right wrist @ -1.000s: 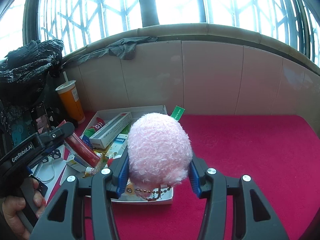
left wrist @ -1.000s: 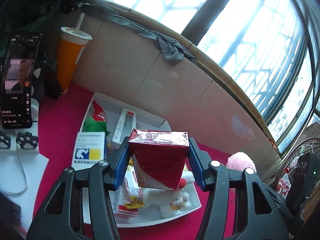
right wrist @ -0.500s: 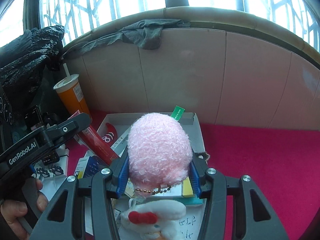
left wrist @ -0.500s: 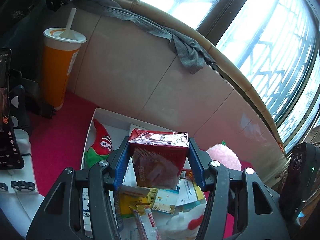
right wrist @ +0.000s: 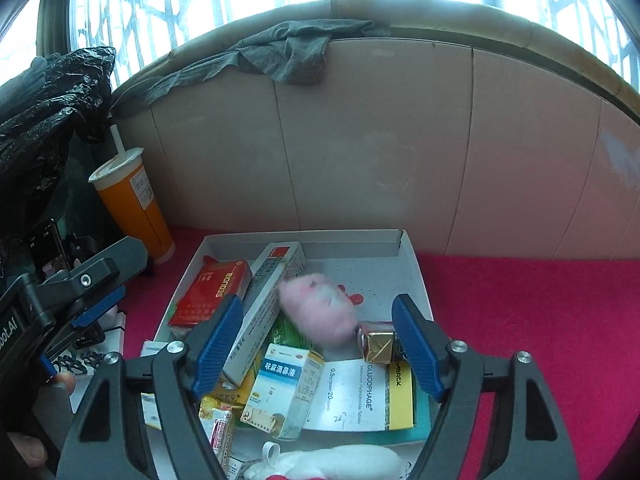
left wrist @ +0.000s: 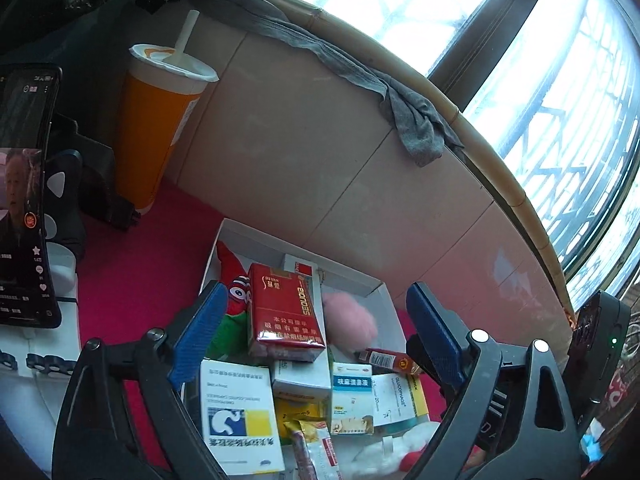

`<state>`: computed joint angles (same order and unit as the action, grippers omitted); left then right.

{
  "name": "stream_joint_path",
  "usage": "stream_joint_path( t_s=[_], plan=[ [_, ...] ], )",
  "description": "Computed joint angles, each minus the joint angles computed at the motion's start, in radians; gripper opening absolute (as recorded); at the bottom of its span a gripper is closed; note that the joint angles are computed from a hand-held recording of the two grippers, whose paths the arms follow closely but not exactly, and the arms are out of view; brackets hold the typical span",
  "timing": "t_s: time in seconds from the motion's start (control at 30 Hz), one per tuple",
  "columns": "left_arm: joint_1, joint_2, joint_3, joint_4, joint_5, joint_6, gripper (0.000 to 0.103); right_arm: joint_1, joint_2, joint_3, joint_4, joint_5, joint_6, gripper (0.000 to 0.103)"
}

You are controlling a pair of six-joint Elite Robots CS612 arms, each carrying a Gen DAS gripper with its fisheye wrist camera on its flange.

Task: Organize objects

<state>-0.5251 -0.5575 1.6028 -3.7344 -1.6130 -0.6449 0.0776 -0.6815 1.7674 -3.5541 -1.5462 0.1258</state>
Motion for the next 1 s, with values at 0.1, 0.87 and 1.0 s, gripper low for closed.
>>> stream_joint_path(
  t_s=[0.1,0.87,1.0],
  plan=[
    [-0.009,-0.012,0.021,-0.008,0.019,0.007,0.091,-0.003,-0.012,0.023,-0.023,0.013,0.016,0.078],
    [-0.127,-0.090,0.191,-0.017,0.349,0.201,0.103,-0.019,-0.050,0.251,-0.322,-0.027,-0.046,0.089],
    [-0.148,-0.105,0.228,-0.074,0.372,0.229,0.103,-0.027,-0.068,0.311,-0.397,-0.021,-0.062,0.089]
  ],
)
